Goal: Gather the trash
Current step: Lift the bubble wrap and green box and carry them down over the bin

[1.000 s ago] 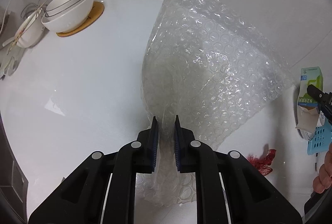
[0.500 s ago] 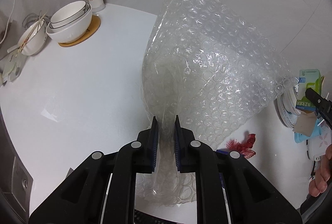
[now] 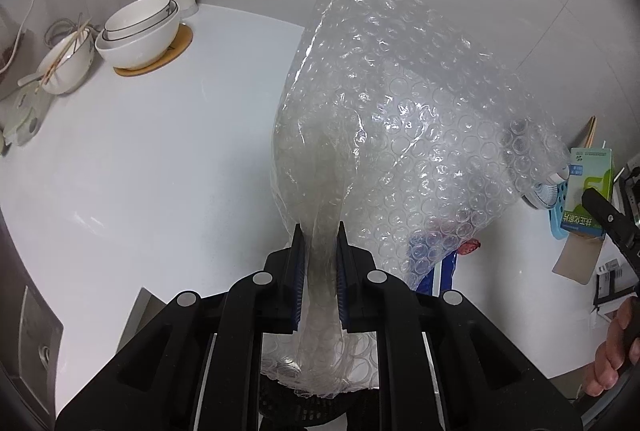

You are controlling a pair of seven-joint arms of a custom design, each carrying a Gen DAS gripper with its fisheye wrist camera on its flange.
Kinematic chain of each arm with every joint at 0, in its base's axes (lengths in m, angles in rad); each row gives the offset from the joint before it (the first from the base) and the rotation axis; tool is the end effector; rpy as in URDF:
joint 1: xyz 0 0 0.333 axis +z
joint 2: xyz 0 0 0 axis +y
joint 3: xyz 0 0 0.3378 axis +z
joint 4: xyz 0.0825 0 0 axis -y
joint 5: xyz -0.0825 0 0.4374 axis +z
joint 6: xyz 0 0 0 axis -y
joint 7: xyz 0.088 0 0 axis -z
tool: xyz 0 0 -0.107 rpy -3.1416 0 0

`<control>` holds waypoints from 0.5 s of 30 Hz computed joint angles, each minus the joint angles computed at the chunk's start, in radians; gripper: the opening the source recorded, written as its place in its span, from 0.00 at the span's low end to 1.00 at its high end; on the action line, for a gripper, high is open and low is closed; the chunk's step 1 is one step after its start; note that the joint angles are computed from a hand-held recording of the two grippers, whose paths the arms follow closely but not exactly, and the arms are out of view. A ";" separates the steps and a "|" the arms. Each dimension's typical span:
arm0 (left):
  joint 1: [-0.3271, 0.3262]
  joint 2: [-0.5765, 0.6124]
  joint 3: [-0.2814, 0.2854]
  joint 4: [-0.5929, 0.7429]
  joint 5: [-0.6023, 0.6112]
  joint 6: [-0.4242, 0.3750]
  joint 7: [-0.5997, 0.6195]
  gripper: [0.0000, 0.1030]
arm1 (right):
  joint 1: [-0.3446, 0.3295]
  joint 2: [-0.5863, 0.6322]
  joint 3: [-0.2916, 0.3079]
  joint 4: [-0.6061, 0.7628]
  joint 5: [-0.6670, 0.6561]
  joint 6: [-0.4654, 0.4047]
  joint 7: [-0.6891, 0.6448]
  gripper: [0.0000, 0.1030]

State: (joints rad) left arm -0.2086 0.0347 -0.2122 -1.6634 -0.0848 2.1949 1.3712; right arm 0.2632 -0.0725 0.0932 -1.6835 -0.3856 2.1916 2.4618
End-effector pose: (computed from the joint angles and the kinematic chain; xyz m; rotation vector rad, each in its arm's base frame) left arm 0.6082 -0.2729 0.6426 -1.8539 2.2379 -0.7153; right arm 0.5949 0.2096 0.7021 -1.4184 2.1412 -0.6195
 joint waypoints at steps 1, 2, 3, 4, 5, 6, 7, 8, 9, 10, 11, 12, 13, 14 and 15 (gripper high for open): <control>0.002 -0.011 0.001 -0.013 -0.011 0.001 0.010 0.12 | 0.003 -0.008 0.003 -0.010 0.003 0.000 0.004 0.43; 0.004 -0.022 0.003 -0.025 -0.018 0.002 0.017 0.12 | 0.007 -0.016 0.008 -0.019 -0.001 -0.004 0.011 0.43; 0.006 -0.029 0.004 -0.032 -0.024 0.001 0.023 0.12 | 0.009 -0.022 0.012 -0.026 -0.007 -0.007 0.016 0.43; 0.008 -0.033 0.006 -0.037 -0.031 -0.001 0.031 0.12 | 0.012 -0.030 0.017 -0.034 -0.012 -0.010 0.023 0.43; 0.010 -0.043 0.008 -0.048 -0.040 -0.002 0.042 0.12 | 0.016 -0.038 0.022 -0.043 -0.015 -0.011 0.032 0.43; 0.011 -0.047 0.009 -0.052 -0.043 -0.005 0.049 0.12 | 0.019 -0.045 0.027 -0.051 -0.017 -0.012 0.040 0.43; 0.013 -0.057 0.011 -0.063 -0.051 -0.005 0.060 0.12 | 0.021 -0.051 0.031 -0.059 -0.018 -0.013 0.047 0.43; 0.015 -0.065 0.013 -0.074 -0.060 -0.005 0.069 0.12 | 0.025 -0.058 0.036 -0.068 -0.018 -0.014 0.053 0.43; 0.017 -0.074 0.015 -0.086 -0.069 -0.006 0.078 0.12 | 0.028 -0.061 0.040 -0.073 -0.018 -0.015 0.055 0.43; 0.019 -0.080 0.017 -0.095 -0.076 -0.008 0.088 0.12 | 0.031 -0.065 0.045 -0.079 -0.020 -0.018 0.060 0.43; 0.022 -0.090 0.020 -0.109 -0.084 -0.008 0.098 0.12 | 0.034 -0.070 0.049 -0.085 -0.022 -0.022 0.066 0.43; 0.023 -0.093 0.021 -0.116 -0.089 -0.009 0.105 0.12 | 0.037 -0.075 0.053 -0.093 -0.022 -0.025 0.071 0.43; 0.025 -0.104 0.023 -0.130 -0.096 -0.008 0.112 0.12 | 0.040 -0.080 0.056 -0.101 -0.022 -0.026 0.074 0.43; 0.027 -0.114 0.025 -0.143 -0.101 -0.009 0.119 0.12 | 0.042 -0.086 0.059 -0.109 -0.021 -0.028 0.077 0.43; 0.028 -0.125 0.027 -0.158 -0.106 -0.007 0.127 0.12 | 0.045 -0.092 0.063 -0.119 -0.022 -0.029 0.083 0.43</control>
